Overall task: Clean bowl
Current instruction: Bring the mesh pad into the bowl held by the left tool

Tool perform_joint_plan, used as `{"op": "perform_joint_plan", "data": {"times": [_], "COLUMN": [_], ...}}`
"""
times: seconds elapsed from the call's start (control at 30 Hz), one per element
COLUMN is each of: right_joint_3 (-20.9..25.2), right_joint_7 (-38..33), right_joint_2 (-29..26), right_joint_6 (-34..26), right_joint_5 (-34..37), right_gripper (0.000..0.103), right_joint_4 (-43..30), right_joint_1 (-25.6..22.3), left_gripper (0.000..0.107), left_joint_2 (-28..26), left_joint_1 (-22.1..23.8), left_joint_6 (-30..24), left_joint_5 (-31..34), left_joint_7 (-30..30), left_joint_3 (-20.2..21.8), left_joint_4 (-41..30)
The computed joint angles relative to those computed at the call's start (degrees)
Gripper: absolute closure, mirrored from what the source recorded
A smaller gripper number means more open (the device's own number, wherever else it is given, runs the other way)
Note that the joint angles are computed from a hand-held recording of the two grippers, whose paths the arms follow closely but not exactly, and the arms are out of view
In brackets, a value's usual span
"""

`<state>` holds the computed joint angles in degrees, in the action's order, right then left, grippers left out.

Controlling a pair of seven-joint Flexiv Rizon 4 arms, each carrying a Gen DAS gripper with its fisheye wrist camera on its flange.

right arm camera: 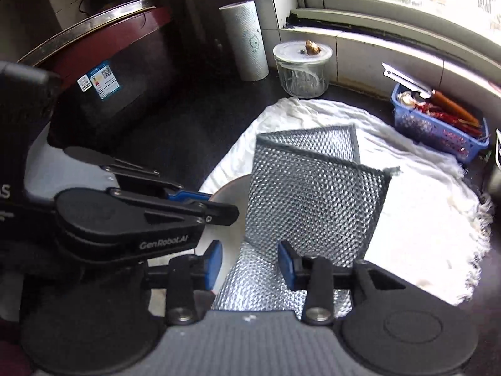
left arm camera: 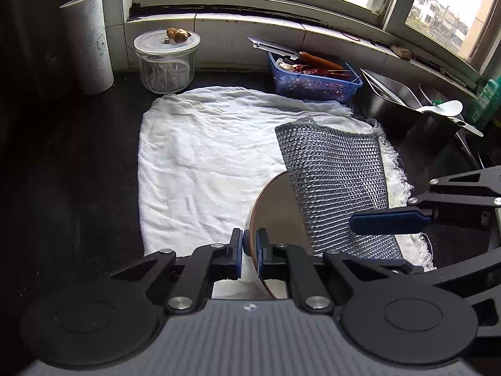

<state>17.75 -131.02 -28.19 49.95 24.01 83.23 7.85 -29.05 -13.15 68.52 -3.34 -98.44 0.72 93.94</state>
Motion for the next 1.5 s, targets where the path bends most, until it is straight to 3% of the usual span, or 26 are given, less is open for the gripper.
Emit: {"op": "perform_joint_plan", "data": {"times": [0.2, 0.3, 0.37, 0.4, 0.43, 0.47, 0.8, 0.9, 1.07, 1.2, 1.37, 1.47, 1.5], "right_joint_3": [-0.81, -3.02, -2.02, -1.31, -1.02, -0.78, -2.14, -2.45, -3.64, -4.31, -1.05, -0.13, -0.03], "right_joint_7": [-3.74, -0.84, -0.32, -0.76, -1.01, -1.29, -4.74, -3.41, -4.4, -2.14, -1.65, -0.82, -0.8], "right_joint_2": [1.57, 0.53, 0.26, 0.19, 0.09, 0.0, -1.62, -1.88, -1.12, -1.37, -3.0, -4.55, -4.96], "right_joint_6": [5.31, 8.03, 7.06, 6.32, 6.02, 5.7, 11.41, 12.22, 17.48, 18.82, 10.61, 4.28, 2.96], "right_joint_5": [-2.91, -7.84, -8.24, -7.87, -7.81, -7.72, -15.49, -17.37, -23.3, -26.59, -23.27, -19.11, -18.0], "right_gripper": [0.062, 0.062, 0.061, 0.051, 0.034, 0.032, 0.032, 0.035, 0.048, 0.05, 0.053, 0.066, 0.066], "right_joint_4": [2.67, 4.26, 3.77, 3.31, 3.08, 2.84, 5.97, 6.31, 10.82, 11.91, 6.56, 2.15, 1.19], "right_joint_1": [0.76, 3.15, 2.2, 1.5, 1.2, 0.93, 3.43, 3.79, 5.2, 5.67, 2.85, 1.76, 1.59], "left_gripper": [0.099, 0.099, 0.099, 0.099, 0.099, 0.099, 0.096, 0.096, 0.096, 0.095, 0.095, 0.094, 0.094], "left_joint_2": [-0.05, 0.07, 0.04, 0.01, 0.0, -0.02, -0.24, -0.33, -0.29, -0.35, -0.43, -0.34, -0.32], "left_joint_1": [-0.09, 0.06, -0.1, -0.13, -0.06, 0.04, 0.41, 0.58, 0.84, 0.66, 0.67, 1.02, 1.06], "left_joint_6": [-0.05, -0.22, -0.26, -0.28, -0.26, -0.26, -0.03, 0.08, 0.15, 0.27, 0.53, 0.78, 0.79], "left_joint_5": [0.15, -0.01, 0.23, 0.29, 0.27, 0.19, -0.71, -1.14, -1.81, -1.84, -2.15, -2.8, -2.99], "left_joint_7": [-0.4, -0.25, -0.42, -0.49, -0.41, -0.27, 0.27, 0.56, 1.3, 1.65, 2.26, 3.27, 3.56], "left_joint_3": [0.13, -0.06, 0.14, 0.18, 0.11, -0.01, -0.57, -0.8, -1.24, -1.16, -1.35, -2.07, -2.21], "left_joint_4": [-0.06, 0.03, -0.01, -0.04, -0.03, -0.05, -0.27, -0.35, -0.19, -0.41, -0.55, -0.33, -0.28]}}
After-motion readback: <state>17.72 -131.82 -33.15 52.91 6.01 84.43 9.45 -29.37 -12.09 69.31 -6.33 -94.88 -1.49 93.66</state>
